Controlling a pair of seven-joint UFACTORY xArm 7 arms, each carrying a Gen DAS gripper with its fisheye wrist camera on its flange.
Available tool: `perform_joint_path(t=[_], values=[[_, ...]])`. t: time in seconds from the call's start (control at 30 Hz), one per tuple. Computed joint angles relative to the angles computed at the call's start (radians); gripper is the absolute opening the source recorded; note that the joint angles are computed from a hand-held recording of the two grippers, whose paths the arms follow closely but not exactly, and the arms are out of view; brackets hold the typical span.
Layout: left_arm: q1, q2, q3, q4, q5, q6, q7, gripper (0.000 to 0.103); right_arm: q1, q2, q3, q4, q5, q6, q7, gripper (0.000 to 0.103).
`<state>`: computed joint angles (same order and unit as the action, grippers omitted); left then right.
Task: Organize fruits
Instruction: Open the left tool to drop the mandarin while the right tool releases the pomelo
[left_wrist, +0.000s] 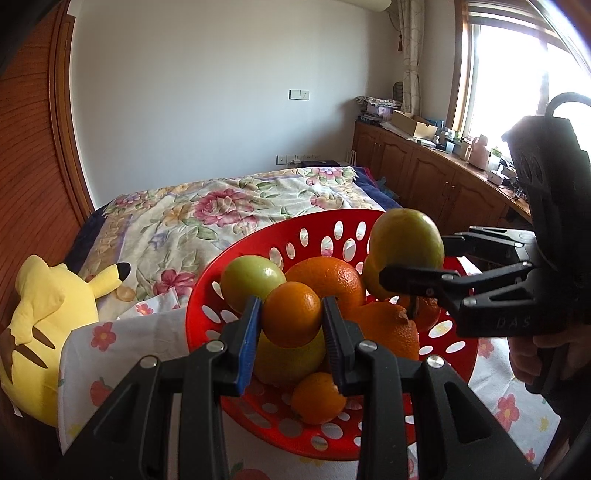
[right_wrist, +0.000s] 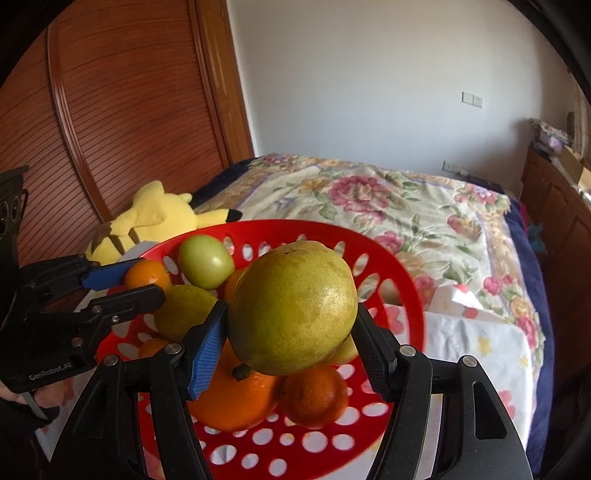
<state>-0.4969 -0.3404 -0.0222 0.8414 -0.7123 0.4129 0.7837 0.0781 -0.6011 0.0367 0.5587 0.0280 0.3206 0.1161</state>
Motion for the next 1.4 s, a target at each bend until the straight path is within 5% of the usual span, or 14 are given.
perform_joint_path(t=[0.83,1.4], values=[[0.023,0.073,-0.043,0.076,0.057,0.016,-0.074,0.032,-0.027,-0.144,0.036,-0.096,-0.019,-0.002,0.072,0.075],[0.021,-0.064,-0.052,-0.044,0.170,-0.021,-0.206,0.042,-0.019,-0.296,0.057,-0.184,-0.041,0.037,0.136,0.076]])
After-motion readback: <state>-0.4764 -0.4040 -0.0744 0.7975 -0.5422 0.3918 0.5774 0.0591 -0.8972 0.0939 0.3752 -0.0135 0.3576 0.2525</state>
